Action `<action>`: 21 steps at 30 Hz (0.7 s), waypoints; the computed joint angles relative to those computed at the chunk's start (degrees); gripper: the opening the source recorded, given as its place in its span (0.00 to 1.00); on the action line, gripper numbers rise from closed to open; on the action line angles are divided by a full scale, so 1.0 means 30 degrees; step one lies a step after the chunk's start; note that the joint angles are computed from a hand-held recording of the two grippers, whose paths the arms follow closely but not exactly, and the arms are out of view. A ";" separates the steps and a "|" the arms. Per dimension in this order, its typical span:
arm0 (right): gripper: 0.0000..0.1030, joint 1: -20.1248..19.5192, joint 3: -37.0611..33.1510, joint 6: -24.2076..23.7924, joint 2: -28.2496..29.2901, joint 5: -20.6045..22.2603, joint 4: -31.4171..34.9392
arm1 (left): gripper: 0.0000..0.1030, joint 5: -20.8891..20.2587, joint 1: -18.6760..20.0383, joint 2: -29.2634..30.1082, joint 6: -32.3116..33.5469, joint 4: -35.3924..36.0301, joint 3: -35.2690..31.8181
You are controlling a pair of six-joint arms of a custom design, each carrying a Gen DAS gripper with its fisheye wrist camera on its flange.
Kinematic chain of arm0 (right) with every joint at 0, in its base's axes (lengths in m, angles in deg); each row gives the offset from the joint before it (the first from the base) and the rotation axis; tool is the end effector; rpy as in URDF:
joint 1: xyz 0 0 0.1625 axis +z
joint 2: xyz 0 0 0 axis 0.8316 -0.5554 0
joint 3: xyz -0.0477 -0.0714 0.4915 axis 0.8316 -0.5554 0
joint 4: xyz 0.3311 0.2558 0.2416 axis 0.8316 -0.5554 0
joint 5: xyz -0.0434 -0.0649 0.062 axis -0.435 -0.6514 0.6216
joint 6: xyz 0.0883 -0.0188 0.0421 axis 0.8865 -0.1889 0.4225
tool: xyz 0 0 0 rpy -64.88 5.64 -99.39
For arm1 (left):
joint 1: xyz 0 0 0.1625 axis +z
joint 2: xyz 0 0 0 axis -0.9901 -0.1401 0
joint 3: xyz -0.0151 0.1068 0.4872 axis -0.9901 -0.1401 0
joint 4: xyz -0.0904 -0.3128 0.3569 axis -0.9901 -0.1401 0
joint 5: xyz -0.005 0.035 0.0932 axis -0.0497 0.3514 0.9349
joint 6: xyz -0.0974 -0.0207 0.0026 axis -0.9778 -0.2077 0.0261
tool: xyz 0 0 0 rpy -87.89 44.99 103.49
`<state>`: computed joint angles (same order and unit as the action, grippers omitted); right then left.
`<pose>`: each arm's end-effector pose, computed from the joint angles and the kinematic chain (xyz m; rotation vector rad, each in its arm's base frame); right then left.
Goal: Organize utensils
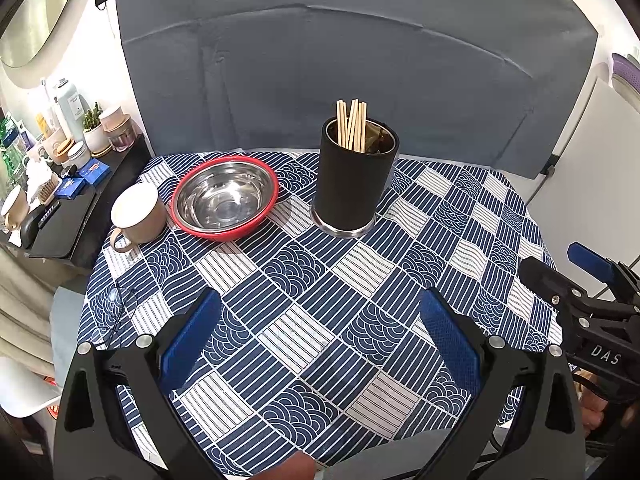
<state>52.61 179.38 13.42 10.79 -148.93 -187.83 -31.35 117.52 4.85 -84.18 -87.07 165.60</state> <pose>0.2969 -0.5931 0.3080 0.8123 -2.4119 0.7825 -0.3478 -0.5217 0.2677 0.0609 2.1790 -0.9696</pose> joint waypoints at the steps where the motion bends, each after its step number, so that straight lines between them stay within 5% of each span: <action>1: 0.92 0.0009 0.0012 0.0008 -0.0004 -0.0013 -0.0007 | 0.94 -0.0054 0.0028 0.0006 0.0113 -0.0135 0.0016; 21: 0.92 -0.0031 0.0014 0.0031 0.0030 0.0002 0.0049 | 0.94 -0.0191 -0.0001 -0.0114 0.0128 -0.0271 0.0129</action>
<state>52.51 179.42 13.52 10.88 -148.92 -187.68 -31.92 117.52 4.51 -83.80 -87.88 165.99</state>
